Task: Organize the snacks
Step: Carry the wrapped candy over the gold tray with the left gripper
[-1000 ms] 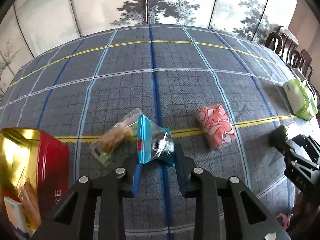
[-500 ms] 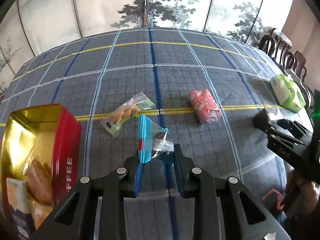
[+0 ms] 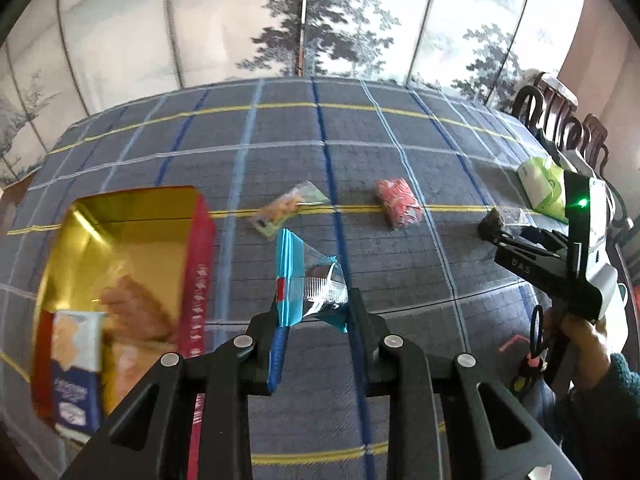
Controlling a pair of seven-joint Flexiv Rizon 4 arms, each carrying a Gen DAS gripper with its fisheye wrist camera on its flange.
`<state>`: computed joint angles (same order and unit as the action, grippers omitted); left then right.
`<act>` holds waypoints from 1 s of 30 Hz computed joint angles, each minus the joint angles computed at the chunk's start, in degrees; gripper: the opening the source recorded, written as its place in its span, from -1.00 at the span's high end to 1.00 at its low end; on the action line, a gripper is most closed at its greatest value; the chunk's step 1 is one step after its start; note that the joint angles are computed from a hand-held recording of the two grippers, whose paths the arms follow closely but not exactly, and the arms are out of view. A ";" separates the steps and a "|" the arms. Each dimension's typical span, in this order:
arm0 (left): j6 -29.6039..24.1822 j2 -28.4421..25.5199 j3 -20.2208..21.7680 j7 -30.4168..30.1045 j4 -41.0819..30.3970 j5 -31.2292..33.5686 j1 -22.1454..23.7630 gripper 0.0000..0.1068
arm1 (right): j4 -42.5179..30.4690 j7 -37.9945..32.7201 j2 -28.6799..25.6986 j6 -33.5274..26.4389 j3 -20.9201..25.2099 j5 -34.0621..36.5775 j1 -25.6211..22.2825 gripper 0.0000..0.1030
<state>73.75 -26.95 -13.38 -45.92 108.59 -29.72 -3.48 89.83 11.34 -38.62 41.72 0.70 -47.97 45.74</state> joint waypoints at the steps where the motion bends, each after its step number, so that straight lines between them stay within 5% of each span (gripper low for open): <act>1: 0.12 0.25 0.15 -0.07 0.14 -0.02 0.13 0.55 | 0.03 0.02 0.00 0.05 0.00 -0.02 -0.02 -0.19; 12: 0.82 3.35 3.25 0.38 2.74 -0.66 3.43 0.55 | -0.01 -0.03 0.00 -0.02 0.04 0.00 0.00 -0.19; 30: 0.21 0.77 7.95 -5.61 1.66 5.26 5.92 0.55 | -0.03 -0.12 -0.03 -0.03 0.04 0.02 0.00 -0.19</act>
<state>73.96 -26.17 -5.43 -51.53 110.25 -24.46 2.43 89.79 11.23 -38.64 41.70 0.74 -47.95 45.75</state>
